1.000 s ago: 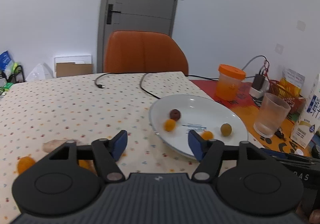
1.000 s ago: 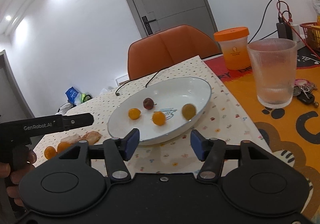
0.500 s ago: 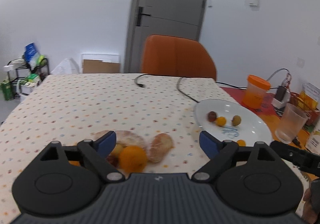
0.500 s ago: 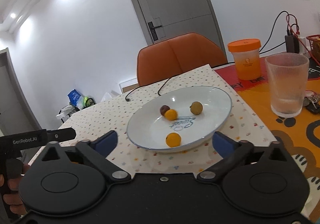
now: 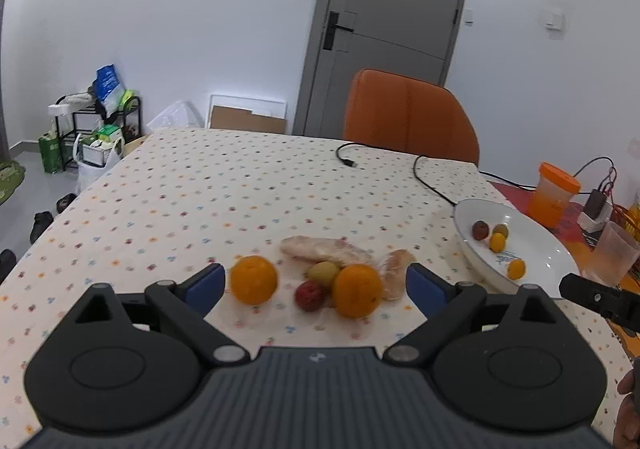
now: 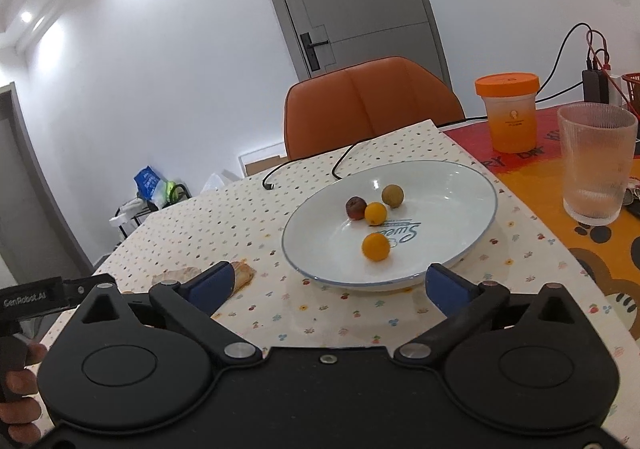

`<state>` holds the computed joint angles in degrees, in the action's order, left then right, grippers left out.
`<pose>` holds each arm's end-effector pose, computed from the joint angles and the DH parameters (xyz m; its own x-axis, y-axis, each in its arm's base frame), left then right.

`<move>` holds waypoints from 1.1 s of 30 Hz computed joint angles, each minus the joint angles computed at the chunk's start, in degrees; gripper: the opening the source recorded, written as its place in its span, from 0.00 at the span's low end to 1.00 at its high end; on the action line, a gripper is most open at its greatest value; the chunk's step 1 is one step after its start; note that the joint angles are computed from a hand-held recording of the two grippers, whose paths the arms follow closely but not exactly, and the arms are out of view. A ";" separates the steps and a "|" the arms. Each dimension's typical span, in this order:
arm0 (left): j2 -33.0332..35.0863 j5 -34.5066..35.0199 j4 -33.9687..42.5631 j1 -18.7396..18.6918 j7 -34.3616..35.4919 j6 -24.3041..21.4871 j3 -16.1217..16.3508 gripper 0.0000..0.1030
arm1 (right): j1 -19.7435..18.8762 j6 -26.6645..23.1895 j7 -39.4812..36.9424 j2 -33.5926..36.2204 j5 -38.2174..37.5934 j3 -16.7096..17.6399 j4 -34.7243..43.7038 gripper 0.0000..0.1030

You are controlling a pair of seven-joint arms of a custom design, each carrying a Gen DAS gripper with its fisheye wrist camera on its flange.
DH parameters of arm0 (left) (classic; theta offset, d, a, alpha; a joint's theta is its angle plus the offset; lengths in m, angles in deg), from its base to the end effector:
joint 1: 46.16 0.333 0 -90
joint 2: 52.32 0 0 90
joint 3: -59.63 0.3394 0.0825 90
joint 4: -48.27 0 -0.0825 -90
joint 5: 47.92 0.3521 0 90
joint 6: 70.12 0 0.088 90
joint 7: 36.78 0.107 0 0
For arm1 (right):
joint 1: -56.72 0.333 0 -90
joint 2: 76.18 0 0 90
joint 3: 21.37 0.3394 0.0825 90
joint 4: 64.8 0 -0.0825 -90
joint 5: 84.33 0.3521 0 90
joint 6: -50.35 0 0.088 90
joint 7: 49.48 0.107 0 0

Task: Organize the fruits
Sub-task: 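Move both open tools back to the fruit pile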

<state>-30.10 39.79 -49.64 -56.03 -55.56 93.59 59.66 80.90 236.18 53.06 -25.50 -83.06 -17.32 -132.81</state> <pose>0.6429 -0.1668 0.4485 0.2503 -0.9520 0.1761 -0.4440 -0.2746 -0.8529 0.7141 0.3517 0.4278 0.3467 -0.8977 -0.2718 -0.4647 0.0873 -0.8811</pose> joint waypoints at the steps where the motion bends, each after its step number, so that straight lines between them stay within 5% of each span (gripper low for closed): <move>1: -0.29 0.60 -0.43 0.01 -0.74 0.04 0.20 0.94 | 0.68 -0.30 0.15 0.23 0.06 -0.74 0.53 1.00; 6: -1.70 2.88 -2.39 1.00 -3.22 -0.23 -0.04 0.94 | -0.49 -2.38 -2.55 1.69 -1.27 2.94 3.32 1.00; 16: -3.42 6.04 -5.47 3.92 -7.24 0.00 -1.25 0.94 | 1.10 -7.56 -5.69 4.82 -0.36 3.87 9.79 1.00; 20: -3.43 4.62 -6.23 5.24 -6.88 0.88 -1.69 0.94 | -0.28 -13.03 -10.04 6.29 0.53 8.01 13.47 1.00; 25: -3.15 7.25 -6.45 6.16 -9.30 2.65 -1.55 0.94 | 2.21 -14.69 -10.69 7.54 1.50 4.69 16.09 1.00; 33: -2.21 8.46 -5.97 7.12 -12.17 2.11 -2.24 0.92 | 1.61 -17.99 -18.22 10.43 4.30 9.10 21.15 0.95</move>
